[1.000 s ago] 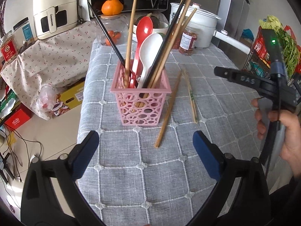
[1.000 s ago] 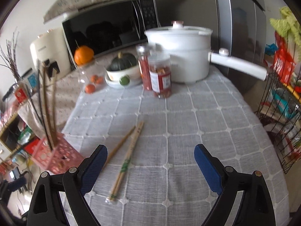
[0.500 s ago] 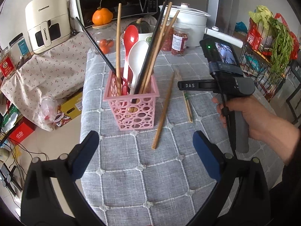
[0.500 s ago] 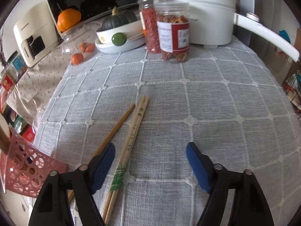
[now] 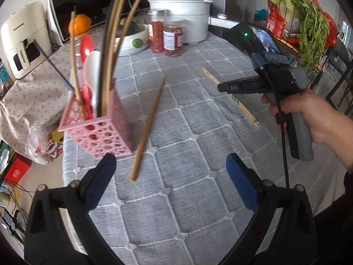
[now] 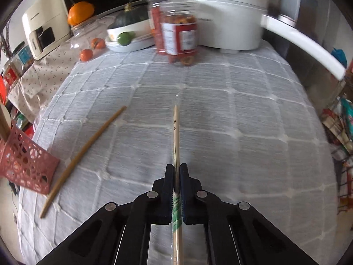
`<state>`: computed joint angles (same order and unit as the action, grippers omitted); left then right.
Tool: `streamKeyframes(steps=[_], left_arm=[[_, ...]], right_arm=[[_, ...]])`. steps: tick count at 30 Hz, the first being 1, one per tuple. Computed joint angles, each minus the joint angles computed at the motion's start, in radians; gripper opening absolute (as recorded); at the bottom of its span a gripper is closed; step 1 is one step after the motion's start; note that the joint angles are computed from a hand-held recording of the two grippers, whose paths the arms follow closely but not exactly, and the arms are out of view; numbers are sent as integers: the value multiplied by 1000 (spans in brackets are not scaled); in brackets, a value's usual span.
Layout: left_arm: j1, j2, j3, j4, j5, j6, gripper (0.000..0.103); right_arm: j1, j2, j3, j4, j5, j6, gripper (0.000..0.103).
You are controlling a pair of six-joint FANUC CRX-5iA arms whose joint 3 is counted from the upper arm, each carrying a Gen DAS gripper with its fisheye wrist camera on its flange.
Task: Organize utensils
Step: 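Grasp the green-labelled wooden chopstick with the right gripper, then grasp the last wooden chopstick with the left gripper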
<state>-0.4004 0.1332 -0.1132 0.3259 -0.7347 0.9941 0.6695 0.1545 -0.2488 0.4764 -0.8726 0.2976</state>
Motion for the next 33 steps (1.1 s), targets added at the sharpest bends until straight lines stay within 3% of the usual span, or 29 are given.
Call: streamKeyframes(steps=[6, 13, 18, 22, 25, 27, 29, 33], left_arm=[[-92, 179, 211, -51, -65, 121, 93], [-137, 485, 670, -222, -234, 306, 65], [-111, 628, 903, -264, -384, 411, 49], [-118, 685, 1006, -327, -465, 425, 42], [-124, 728, 1074, -368, -541, 445, 22], [-124, 721, 1059, -367, -532, 455, 22], [-124, 709, 1034, -356, -522, 463, 13], [-138, 675, 978, -370, -497, 469, 9]], right_arm=[[-22, -201, -191, 27, 30, -106, 5], [-23, -307, -285, 19, 50, -122, 5], [-38, -351, -325, 35, 89, -153, 5], [-61, -376, -349, 32, 133, -189, 5], [-65, -377, -353, 30, 151, -197, 5], [-64, -375, -352, 29, 154, -193, 5], [-61, -375, -352, 34, 155, -196, 5], [-56, -378, -351, 51, 148, -211, 5]])
